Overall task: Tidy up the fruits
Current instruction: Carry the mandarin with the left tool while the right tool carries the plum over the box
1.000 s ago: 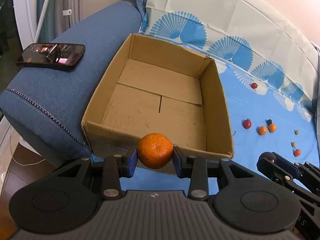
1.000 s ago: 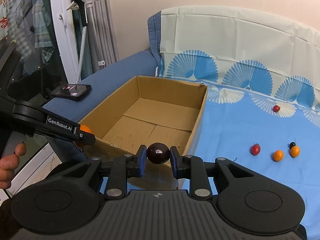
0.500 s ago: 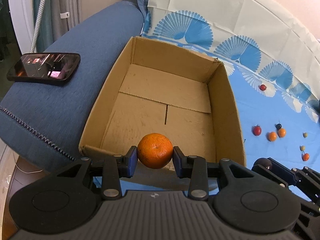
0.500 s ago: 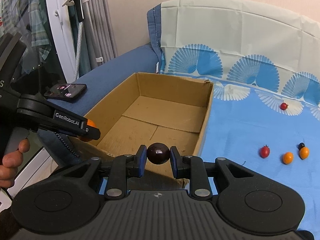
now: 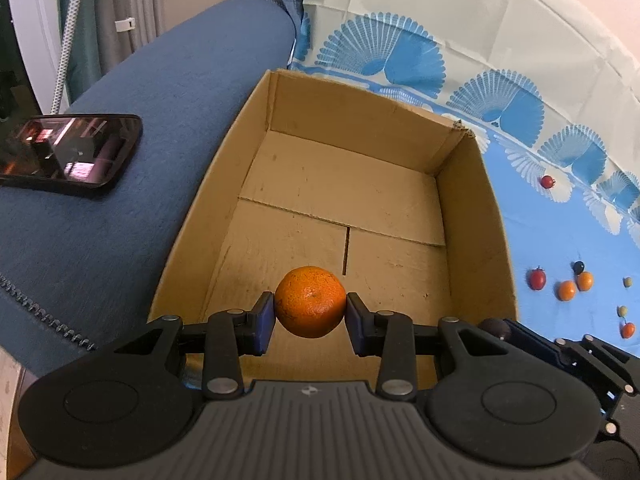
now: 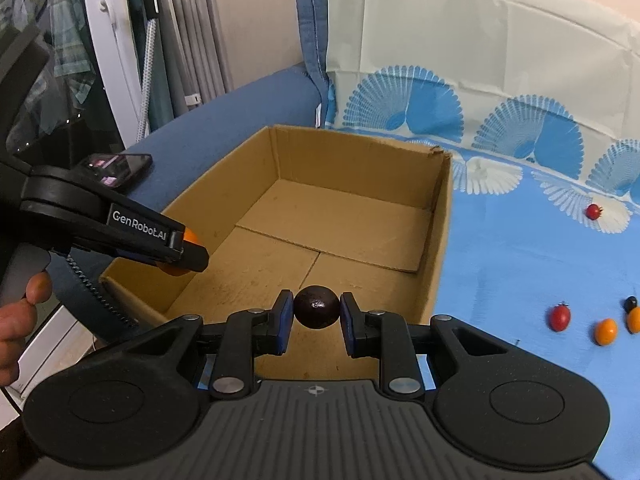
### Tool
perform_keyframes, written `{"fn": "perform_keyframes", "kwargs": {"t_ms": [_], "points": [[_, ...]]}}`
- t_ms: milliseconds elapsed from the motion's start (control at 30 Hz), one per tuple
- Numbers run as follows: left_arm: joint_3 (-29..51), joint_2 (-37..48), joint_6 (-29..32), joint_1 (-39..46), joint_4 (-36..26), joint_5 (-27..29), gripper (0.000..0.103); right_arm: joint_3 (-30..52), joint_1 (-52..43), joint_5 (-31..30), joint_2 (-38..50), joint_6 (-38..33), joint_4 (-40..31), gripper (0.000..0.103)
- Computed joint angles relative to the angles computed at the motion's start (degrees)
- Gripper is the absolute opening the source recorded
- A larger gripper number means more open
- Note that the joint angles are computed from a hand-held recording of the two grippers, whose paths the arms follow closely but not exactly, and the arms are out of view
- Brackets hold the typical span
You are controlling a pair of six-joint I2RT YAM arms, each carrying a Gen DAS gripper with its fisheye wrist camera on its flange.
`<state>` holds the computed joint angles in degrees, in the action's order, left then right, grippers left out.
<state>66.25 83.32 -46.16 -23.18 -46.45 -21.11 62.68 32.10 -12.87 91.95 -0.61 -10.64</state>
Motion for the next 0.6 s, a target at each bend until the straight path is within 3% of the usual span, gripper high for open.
{"fn": "perform_keyframes", "kwargs": {"t_ms": [600], "points": [[1.1,10.6,6.0,4.4,4.3,3.4,0.042,6.0,1.8,1.8,9.6,-1.7,-1.8,0.026]]}}
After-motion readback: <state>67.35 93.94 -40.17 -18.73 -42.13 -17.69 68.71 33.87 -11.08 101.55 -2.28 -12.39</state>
